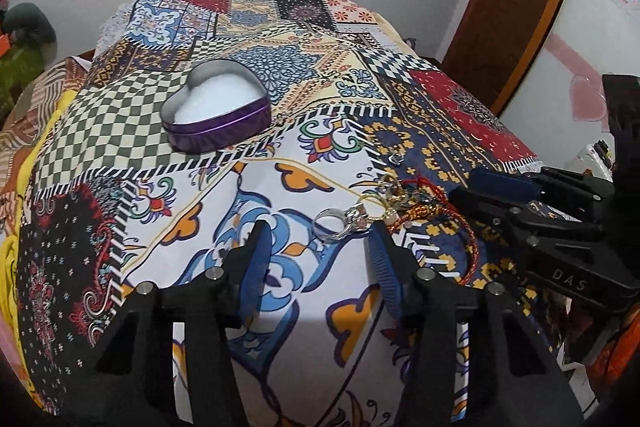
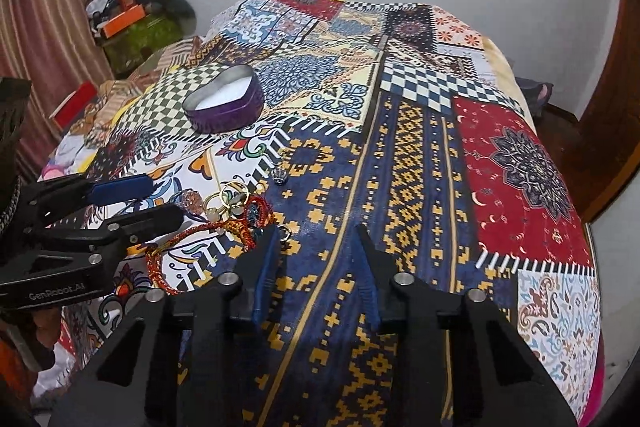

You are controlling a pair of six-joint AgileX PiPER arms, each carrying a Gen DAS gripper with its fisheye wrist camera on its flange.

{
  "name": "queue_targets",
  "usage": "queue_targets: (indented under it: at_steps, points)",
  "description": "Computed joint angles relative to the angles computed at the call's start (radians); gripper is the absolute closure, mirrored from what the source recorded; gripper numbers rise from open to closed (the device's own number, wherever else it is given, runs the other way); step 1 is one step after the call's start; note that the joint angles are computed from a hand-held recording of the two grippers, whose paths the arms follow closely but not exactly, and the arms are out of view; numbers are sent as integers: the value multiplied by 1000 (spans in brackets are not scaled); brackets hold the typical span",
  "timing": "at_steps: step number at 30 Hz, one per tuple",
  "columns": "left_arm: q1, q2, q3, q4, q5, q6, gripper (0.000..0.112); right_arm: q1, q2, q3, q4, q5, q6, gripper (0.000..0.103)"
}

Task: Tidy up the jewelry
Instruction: 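Lower both tools toward the pile of jewelry beside the purple tin, then grasp the large silver ring with the left tool while the right tool grasps a small silver ring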

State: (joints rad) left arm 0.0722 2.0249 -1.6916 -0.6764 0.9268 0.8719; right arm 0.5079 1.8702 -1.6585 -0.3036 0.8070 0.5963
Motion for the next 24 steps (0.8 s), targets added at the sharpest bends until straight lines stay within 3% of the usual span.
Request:
queue_targets:
  at_steps: [8, 16, 24]
  points:
    - [-10, 17, -14, -26, 6, 20, 71, 2, 30, -40, 37, 5, -66, 74]
    - [-19, 33, -23, -49, 13, 49, 82, 11, 45, -45, 30, 4, -77, 84]
    - [-20, 22, 6, -69, -14, 78, 82, 10, 46, -38, 32, -9, -78, 93]
